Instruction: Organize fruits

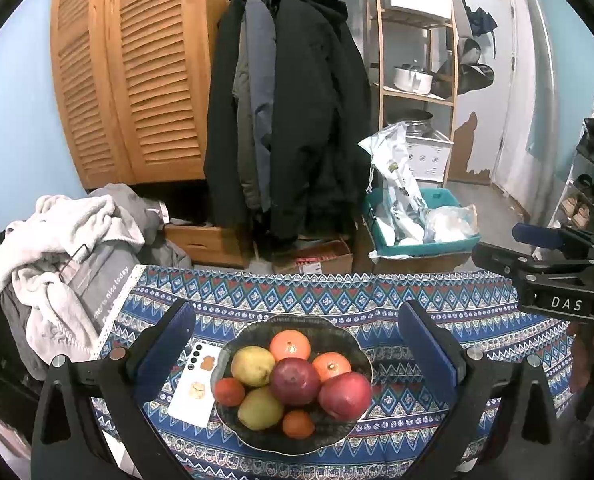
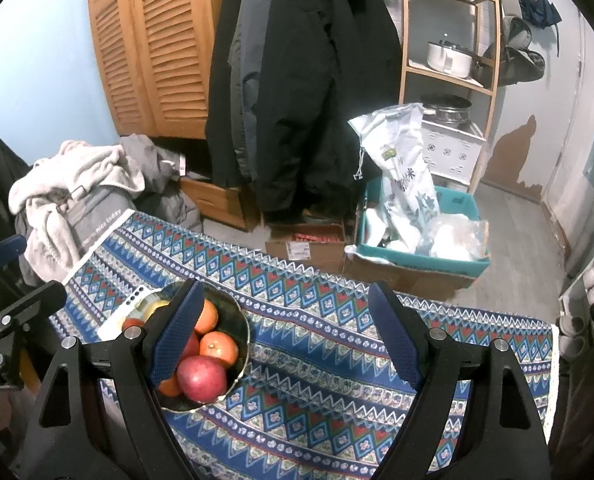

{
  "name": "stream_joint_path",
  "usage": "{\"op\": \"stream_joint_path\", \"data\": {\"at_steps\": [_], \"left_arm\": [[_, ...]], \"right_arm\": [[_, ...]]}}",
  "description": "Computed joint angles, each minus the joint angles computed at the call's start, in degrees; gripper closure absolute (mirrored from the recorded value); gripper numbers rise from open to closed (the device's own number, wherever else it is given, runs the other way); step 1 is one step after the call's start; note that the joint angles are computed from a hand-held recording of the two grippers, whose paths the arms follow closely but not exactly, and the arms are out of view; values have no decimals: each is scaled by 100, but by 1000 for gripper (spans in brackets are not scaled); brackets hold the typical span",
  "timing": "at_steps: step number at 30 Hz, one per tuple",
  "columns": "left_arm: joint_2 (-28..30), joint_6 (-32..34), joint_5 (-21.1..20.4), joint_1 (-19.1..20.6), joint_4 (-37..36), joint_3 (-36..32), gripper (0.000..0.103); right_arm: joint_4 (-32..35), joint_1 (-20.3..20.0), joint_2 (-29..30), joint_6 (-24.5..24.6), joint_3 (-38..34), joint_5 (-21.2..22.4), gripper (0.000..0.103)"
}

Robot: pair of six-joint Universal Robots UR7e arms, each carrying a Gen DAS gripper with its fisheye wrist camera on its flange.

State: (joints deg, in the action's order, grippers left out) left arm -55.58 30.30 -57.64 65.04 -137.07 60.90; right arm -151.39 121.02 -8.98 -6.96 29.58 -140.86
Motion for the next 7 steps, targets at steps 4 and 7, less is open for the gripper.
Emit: {"op": "stream_joint_path", "data": {"at_steps": [4,7], "left_arm": [[-11,-50,-1,8,-26,21,1],[-5,-82,14,13,30,1,1]], "right_arm": [[-2,1,-2,2,7,-4,20],[-5,-1,-2,-4,6,1,20]]}}
